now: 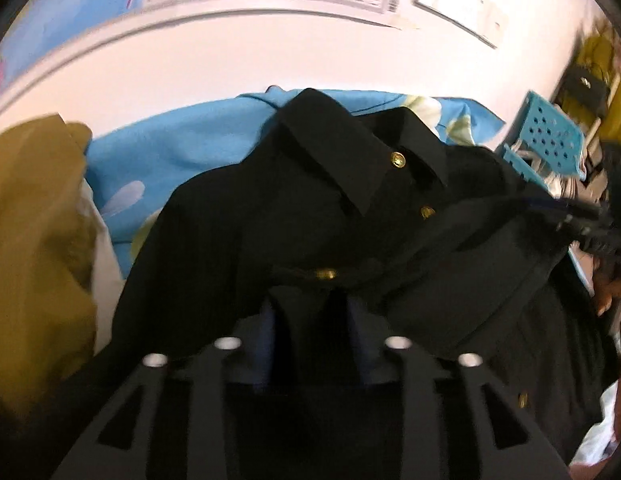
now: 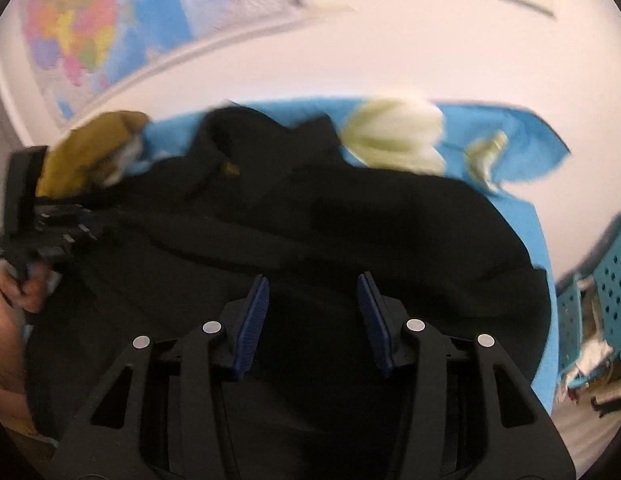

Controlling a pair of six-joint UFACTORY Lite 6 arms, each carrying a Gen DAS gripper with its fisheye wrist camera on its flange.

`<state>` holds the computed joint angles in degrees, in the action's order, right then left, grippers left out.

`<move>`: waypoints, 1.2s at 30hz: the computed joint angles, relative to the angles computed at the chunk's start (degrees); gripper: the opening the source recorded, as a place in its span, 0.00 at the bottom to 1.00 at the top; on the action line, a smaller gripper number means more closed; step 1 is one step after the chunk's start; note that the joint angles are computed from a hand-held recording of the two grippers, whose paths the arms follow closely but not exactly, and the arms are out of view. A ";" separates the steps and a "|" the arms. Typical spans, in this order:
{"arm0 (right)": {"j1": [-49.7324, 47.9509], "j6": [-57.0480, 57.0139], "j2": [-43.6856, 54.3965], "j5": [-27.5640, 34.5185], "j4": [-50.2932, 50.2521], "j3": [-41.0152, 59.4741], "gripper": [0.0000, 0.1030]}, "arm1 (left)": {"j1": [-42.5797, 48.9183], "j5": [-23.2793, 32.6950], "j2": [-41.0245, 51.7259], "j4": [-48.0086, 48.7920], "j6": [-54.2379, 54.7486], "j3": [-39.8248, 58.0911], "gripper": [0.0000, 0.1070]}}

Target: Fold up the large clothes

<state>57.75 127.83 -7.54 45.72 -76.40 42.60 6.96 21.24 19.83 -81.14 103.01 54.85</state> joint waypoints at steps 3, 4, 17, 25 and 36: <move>0.43 -4.63 8.15 -2.72 -1.35 9.89 0.50 | 3.68 4.16 -6.25 -4.12 5.32 -5.07 0.55; -0.17 -6.17 11.32 -5.19 -1.96 13.42 0.50 | 5.62 5.82 -8.90 -3.95 5.50 -6.91 0.57; -4.88 -27.28 36.65 -15.62 11.14 42.00 0.52 | 51.31 26.79 -28.46 3.87 15.55 -17.46 0.79; 0.46 -20.64 33.40 -13.17 5.02 42.32 0.62 | 65.59 26.69 -10.02 9.15 19.38 -5.64 0.84; 2.68 -24.44 41.12 -13.61 9.69 52.30 0.66 | 64.31 19.09 3.03 5.26 26.32 -0.13 0.28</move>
<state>60.43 103.39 33.59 32.11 -66.71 94.90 71.27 40.33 22.85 -75.88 129.33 54.71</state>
